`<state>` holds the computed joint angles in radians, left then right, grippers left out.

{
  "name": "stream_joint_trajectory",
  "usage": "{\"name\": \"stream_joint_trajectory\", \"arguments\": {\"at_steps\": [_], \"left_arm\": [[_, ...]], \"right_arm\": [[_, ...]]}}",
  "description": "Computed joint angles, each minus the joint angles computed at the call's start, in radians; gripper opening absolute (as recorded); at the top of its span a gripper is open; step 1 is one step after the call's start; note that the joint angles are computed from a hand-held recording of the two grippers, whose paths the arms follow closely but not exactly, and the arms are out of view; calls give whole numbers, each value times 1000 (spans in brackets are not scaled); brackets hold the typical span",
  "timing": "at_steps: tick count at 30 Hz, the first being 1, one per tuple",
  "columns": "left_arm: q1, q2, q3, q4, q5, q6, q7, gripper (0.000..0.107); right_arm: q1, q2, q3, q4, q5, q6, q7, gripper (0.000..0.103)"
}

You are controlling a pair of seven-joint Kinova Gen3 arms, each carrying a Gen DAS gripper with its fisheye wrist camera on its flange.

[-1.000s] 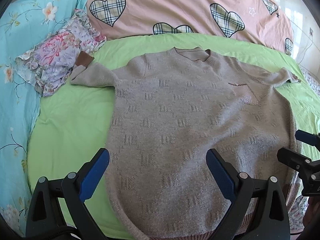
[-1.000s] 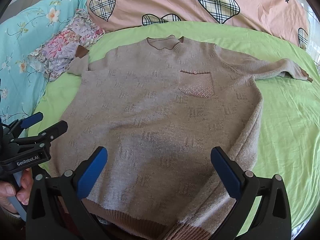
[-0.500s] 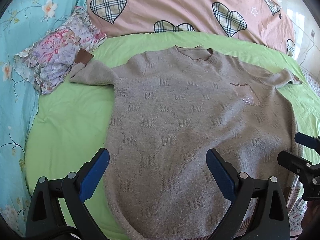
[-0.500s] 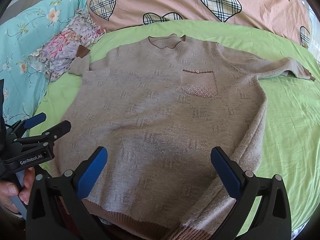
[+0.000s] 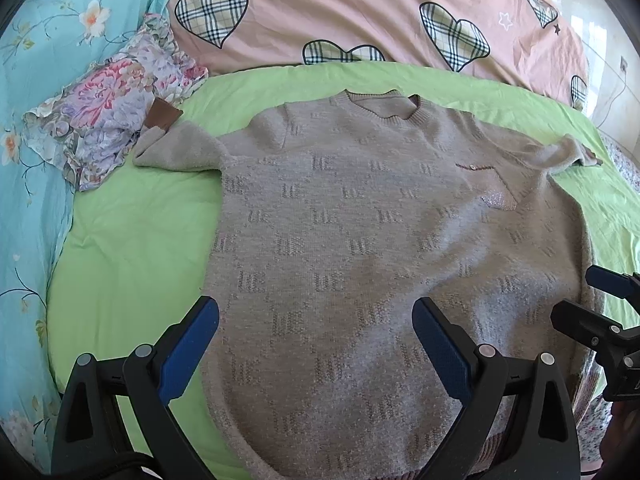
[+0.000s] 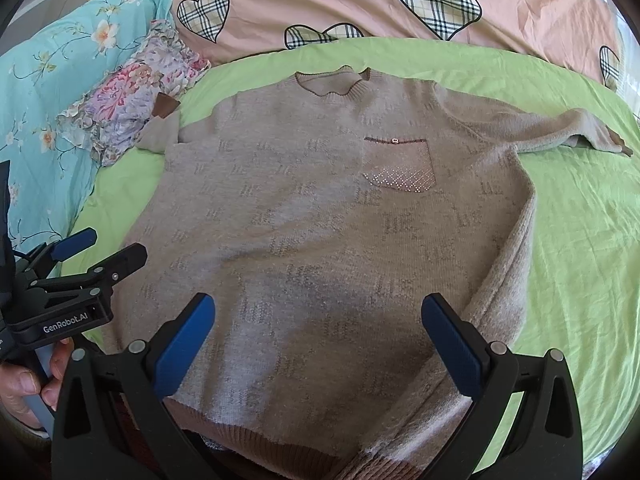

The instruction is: Fold small clothes

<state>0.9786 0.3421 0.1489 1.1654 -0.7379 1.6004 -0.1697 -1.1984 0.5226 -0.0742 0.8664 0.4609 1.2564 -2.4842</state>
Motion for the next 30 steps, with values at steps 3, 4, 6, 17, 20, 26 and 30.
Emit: {"name": "stream_joint_trajectory", "arguments": {"at_steps": [3,4,6,17,20,26,30], "left_arm": [[0,-1,0,2,1,-4,3,98],[1,-2,-1,6,-3,-8,7,98],[1,-4,-1,10,-6,-12,9,98],[-9,-8,2,21,-7,-35,19,98],[-13,-11,2,23,-4,-45,22,98],[-17,-4,-1,12,-3,-53,13,98],[-24,-4,-4,11,5,-69,10,98]], "right_arm": [[11,4,-7,-16,-21,14,8,103],[23,8,-18,-31,-40,28,11,103],[18,9,-8,-33,-44,29,15,103],[7,-12,11,10,-28,-14,3,103],[14,-14,-1,15,-19,-18,0,103],[19,-9,-7,-1,-24,-11,-1,103],[27,-11,-6,-1,-32,-15,0,103]]}}
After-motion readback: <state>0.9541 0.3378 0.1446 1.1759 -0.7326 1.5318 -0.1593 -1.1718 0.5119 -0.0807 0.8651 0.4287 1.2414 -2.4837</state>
